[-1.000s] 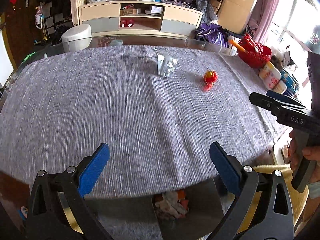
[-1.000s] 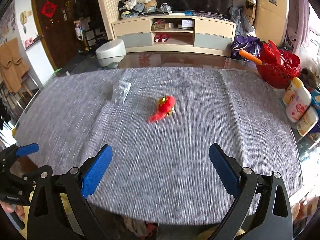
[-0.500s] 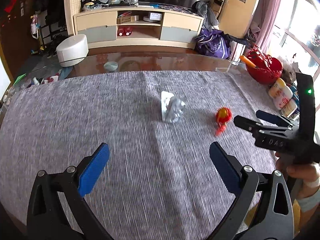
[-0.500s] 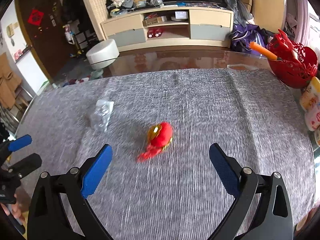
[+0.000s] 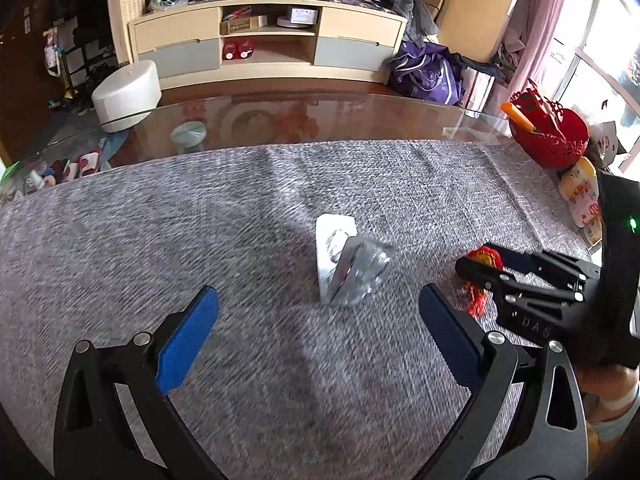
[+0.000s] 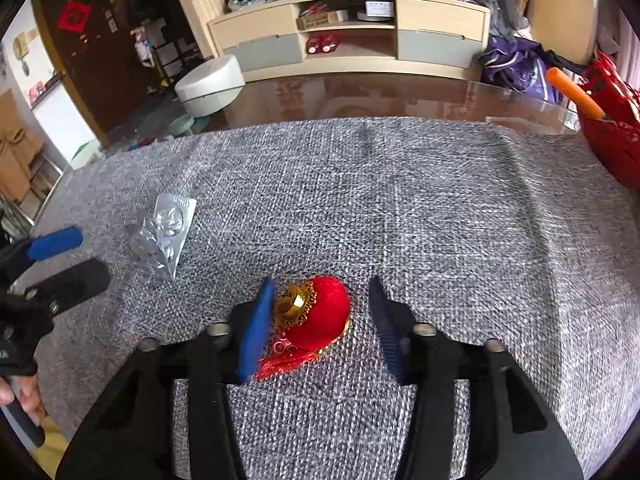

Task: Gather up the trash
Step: 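Grasp the clear blister pack with the left tool while the right tool grasps the red ornament, then lower the blister pack and red ornament into the grey bin and release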

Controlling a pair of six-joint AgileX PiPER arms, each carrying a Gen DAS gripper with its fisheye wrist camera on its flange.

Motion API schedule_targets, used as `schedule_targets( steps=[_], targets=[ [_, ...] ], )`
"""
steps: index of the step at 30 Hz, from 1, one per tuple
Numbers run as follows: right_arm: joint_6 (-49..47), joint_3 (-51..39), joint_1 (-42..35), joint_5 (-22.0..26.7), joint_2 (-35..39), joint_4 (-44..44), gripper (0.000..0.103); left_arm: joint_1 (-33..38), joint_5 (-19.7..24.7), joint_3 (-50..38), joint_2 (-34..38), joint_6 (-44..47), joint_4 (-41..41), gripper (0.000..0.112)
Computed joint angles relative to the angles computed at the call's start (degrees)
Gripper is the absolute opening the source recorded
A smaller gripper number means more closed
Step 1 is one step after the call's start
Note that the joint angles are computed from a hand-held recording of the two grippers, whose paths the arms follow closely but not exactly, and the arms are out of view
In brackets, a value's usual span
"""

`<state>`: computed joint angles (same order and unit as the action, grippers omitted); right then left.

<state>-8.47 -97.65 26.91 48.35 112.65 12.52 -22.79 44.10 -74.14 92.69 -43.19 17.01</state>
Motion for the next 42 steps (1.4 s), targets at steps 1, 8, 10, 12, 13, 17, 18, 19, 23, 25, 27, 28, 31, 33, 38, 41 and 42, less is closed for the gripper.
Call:
schedule_targets(
  steps=[1, 8, 10, 12, 13, 17, 18, 19, 23, 25, 27, 28, 31, 33, 38, 41, 42],
  targets=[
    [-0.49, 0.18, 0.01, -0.26, -0.10, 0.14, 0.034, 0.19, -0.31, -0.69, 0.88, 0.60, -0.37, 0.095],
    [-3.89, -2.12, -1.98, 1.06, -0.24, 4.34, 0.034, 1.60, -1.55, -5.79, 7.44, 5.19, -3.57, 0.092],
    [-4.26, -2.80, -2.12, 1.37, -0.30, 4.97, 0.034, 2.22, -2.20, -6.44, 8.50, 6.88, -4.95, 0.080],
    [-4.47, -3.32, -2.17, 1.71, -0.26, 5.34, 0.034, 2.77, -2.54, -6.83, 9.32, 9.10, -6.84, 0.058],
    [-4.45, -3.51, -2.20, 1.84, -0.17, 5.41, 0.034, 2.96, -2.36, -7.13, 9.72, 9.74, -7.48, 0.043],
    [-4.89, -2.06, -2.27, 1.52, -0.95, 5.58, 0.034, 2.37, -2.74, -6.37, 8.99, 10.60, -7.66, 0.041],
    [-5.01, -1.38, -2.12, 1.17, -1.43, 5.33, 0.034, 1.93, -2.76, -5.85, 8.30, 9.98, -6.83, 0.040],
    [-5.24, 0.03, -1.95, 0.55, -2.54, 5.07, 0.034, 1.26, -2.47, -5.16, 7.16, 8.86, -5.61, 0.040],
    [-5.09, 4.62, -1.99, -0.85, -6.87, 5.19, 0.034, -0.88, -0.32, -3.26, 2.91, 5.83, -2.85, 0.040],
    [-4.55, 6.67, -1.88, -1.33, -9.16, 4.83, 0.034, -3.10, 1.86, -2.06, -0.17, 2.96, -0.15, 0.040],
    [-4.81, 9.56, -1.98, -1.61, -12.54, 5.47, 0.034, -5.09, 3.72, -1.27, -2.60, 0.86, 1.58, 0.040],
    [-4.97, 10.65, -2.06, -1.66, -13.81, 5.78, 0.034, -6.87, 5.38, -0.82, -4.35, -0.82, 3.14, 0.040],
    [-5.12, 14.55, -1.96, -1.48, -19.07, 6.21, 0.034, -12.26, 9.93, -0.17, -8.39, -5.48, 7.25, 0.040],
    [-4.51, 17.25, -1.67, -1.07, -23.11, 5.66, 0.034, -16.18, 12.84, 0.00, -10.74, -8.81, 9.52, 0.040],
    [-2.95, 22.79, -0.56, 0.71, -31.82, 4.03, 0.034, -29.55, 20.11, 1.48, -16.57, -21.11, 15.90, 0.040],
    [-1.57, 25.90, 0.72, 2.01, -36.93, 2.82, 0.034, -38.40, 24.57, 3.00, -18.58, -29.33, 19.21, 0.040],
    [-1.01, 27.01, 1.28, 2.43, -38.65, 2.36, 0.034, -40.30, 25.44, 3.43, -18.89, -31.16, 19.83, 0.040]
  ],
)
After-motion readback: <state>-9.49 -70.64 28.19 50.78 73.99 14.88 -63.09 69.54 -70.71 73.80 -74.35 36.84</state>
